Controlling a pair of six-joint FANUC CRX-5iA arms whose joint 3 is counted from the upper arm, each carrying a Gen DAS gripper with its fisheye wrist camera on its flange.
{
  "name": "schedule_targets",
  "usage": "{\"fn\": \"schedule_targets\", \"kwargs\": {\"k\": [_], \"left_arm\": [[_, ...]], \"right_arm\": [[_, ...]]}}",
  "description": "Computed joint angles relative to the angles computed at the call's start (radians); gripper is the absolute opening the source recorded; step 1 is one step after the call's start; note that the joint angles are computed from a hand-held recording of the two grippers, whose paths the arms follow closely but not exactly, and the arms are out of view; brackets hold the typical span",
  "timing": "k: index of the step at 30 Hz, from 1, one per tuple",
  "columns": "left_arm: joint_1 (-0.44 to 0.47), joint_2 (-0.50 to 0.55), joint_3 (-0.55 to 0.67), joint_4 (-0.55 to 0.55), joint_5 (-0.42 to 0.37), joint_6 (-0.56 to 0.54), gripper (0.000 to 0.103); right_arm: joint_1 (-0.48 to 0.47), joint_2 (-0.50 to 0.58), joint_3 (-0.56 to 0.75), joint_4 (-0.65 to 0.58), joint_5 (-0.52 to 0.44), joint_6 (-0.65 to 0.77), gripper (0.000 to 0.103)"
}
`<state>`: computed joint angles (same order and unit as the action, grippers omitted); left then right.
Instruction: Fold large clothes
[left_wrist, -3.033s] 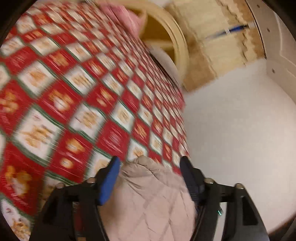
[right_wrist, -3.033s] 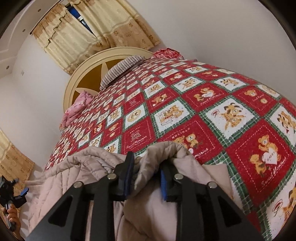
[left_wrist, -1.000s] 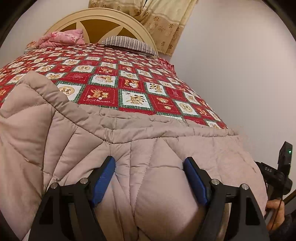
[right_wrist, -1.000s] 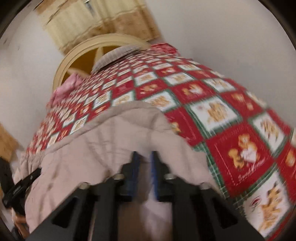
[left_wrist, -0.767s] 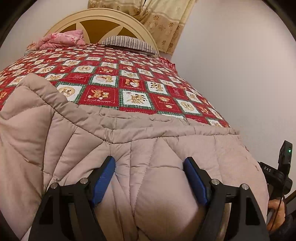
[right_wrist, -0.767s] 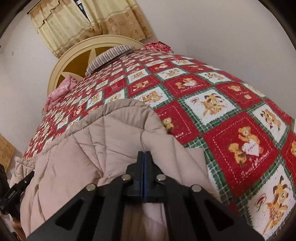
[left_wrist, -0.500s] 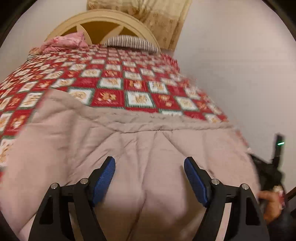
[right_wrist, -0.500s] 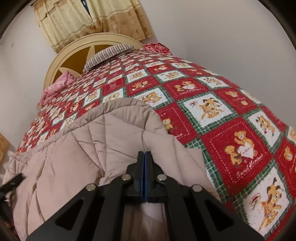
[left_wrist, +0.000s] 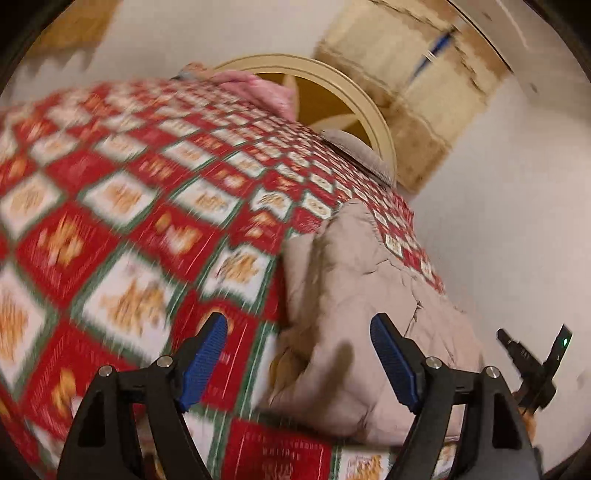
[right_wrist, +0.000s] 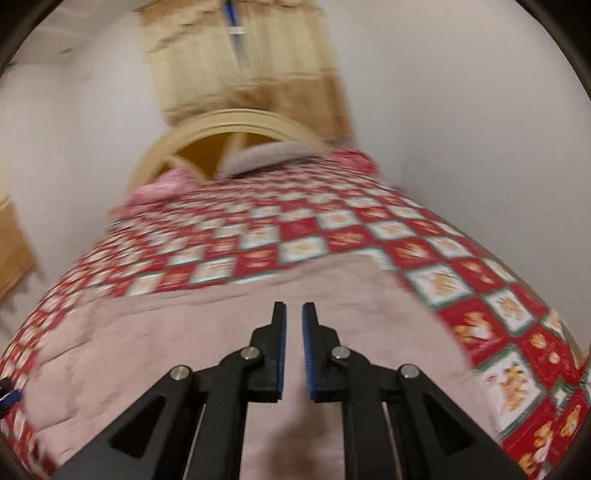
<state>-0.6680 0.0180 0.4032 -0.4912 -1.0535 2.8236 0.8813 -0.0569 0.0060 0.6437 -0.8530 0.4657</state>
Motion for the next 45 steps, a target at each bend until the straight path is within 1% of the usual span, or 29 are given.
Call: {"fn": "schedule_targets", "kwargs": {"k": [5, 7, 8, 9, 10, 11, 12, 13, 14, 17, 18, 20, 23, 25, 26, 27, 28, 29, 30, 31, 32, 33, 34, 35, 38, 40, 41, 43, 45], "left_arm": [[-0.064, -0.006, -0.032, -0.046, -0.005, 0.124, 0.08], [-0.084, -0.009, -0.057, -0.044, 0.022, 0.17, 0.08], [-0.083, -0.013, -0.073, -0.02, 0.045, 0.163, 0.08], [-0.072, -0.004, -0.084, 0.025, 0.08, 0.126, 0.08], [-0.066, 0.003, -0.085, 0.05, 0.093, 0.102, 0.08], [-0.06, 0.011, -0.084, 0.071, 0.102, 0.082, 0.08], [-0.047, 0.022, -0.086, 0.101, 0.129, 0.055, 0.08], [-0.036, 0.023, -0.095, 0.117, 0.155, 0.04, 0.08], [-0.023, 0.031, -0.1, 0.133, 0.183, 0.027, 0.08], [0.016, 0.046, -0.118, 0.179, 0.245, 0.013, 0.081], [0.024, 0.053, -0.117, 0.175, 0.264, 0.025, 0.081], [0.032, 0.072, -0.096, 0.147, 0.281, 0.043, 0.087], [0.053, 0.106, -0.067, 0.16, 0.31, 0.028, 0.088], [0.049, 0.132, -0.035, 0.123, 0.304, 0.052, 0.088], [0.046, 0.135, -0.035, 0.109, 0.325, 0.056, 0.088], [0.049, 0.129, -0.053, 0.108, 0.37, 0.052, 0.088], [0.066, 0.122, -0.082, 0.148, 0.439, 0.026, 0.085], [0.085, 0.116, -0.113, 0.208, 0.5, -0.018, 0.067], [0.105, 0.113, -0.14, 0.287, 0.553, -0.094, 0.058], [0.115, 0.116, -0.147, 0.333, 0.573, -0.154, 0.05], [0.116, 0.115, -0.143, 0.348, 0.579, -0.187, 0.041], [0.126, 0.109, -0.16, 0.403, 0.612, -0.257, 0.037], [0.138, 0.099, -0.185, 0.492, 0.658, -0.355, 0.033], [0.141, 0.096, -0.191, 0.528, 0.673, -0.4, 0.031], [0.137, 0.092, -0.146, 0.609, 0.665, -0.579, 0.031], [0.125, 0.087, -0.085, 0.578, 0.624, -0.629, 0.031], [0.115, 0.085, -0.055, 0.534, 0.593, -0.619, 0.031], [0.086, 0.097, 0.069, 0.427, 0.461, -0.652, 0.031], [0.045, 0.121, 0.185, 0.322, 0.336, -0.675, 0.031]], "right_arm": [[0.074, 0.068, 0.103, -0.111, 0.02, 0.111, 0.014], [0.089, 0.118, 0.15, -0.12, -0.011, 0.14, 0.014], [0.091, 0.138, 0.162, -0.123, -0.017, 0.145, 0.014], [0.086, 0.162, 0.175, -0.141, -0.022, 0.139, 0.014], [0.081, 0.171, 0.175, -0.163, -0.021, 0.136, 0.014], [0.077, 0.185, 0.185, -0.202, -0.032, 0.148, 0.013], [0.064, 0.217, 0.207, -0.266, -0.061, 0.182, 0.009], [0.065, 0.224, 0.202, -0.277, -0.063, 0.184, 0.007], [0.062, 0.214, 0.165, -0.271, -0.022, 0.179, 0.007], [0.053, 0.216, 0.175, -0.298, -0.026, 0.183, 0.006], [0.052, 0.215, 0.174, -0.303, -0.024, 0.186, 0.006], [0.047, 0.215, 0.173, -0.308, -0.022, 0.184, 0.006], [0.04, 0.217, 0.177, -0.321, -0.02, 0.191, 0.006], [0.043, 0.224, 0.186, -0.316, -0.029, 0.177, 0.006], [0.045, 0.224, 0.187, -0.317, -0.032, 0.176, 0.006], [0.045, 0.222, 0.186, -0.321, -0.034, 0.176, 0.006], [0.046, 0.22, 0.185, -0.326, -0.037, 0.173, 0.006], [0.041, 0.221, 0.192, -0.345, -0.041, 0.179, 0.006], [0.036, 0.225, 0.202, -0.364, -0.047, 0.185, 0.006], [0.032, 0.227, 0.21, -0.383, -0.054, 0.186, 0.006], [0.037, 0.23, 0.206, -0.361, -0.059, 0.134, 0.006], [0.031, 0.233, 0.219, -0.388, -0.067, 0.131, 0.007], [0.028, 0.235, 0.23, -0.407, -0.074, 0.126, 0.007], [0.02, 0.24, 0.248, -0.45, -0.079, 0.131, 0.007], [0.026, 0.25, 0.279, -0.489, -0.093, 0.097, 0.007], [0.022, 0.264, 0.331, -0.607, -0.087, 0.149, 0.007], [0.024, 0.275, 0.358, -0.662, -0.083, 0.174, 0.007], [0.025, 0.295, 0.411, -0.804, -0.051, 0.247, 0.007], [0.01, 0.324, 0.48, -1.032, -0.025, 0.383, 0.006]]}}
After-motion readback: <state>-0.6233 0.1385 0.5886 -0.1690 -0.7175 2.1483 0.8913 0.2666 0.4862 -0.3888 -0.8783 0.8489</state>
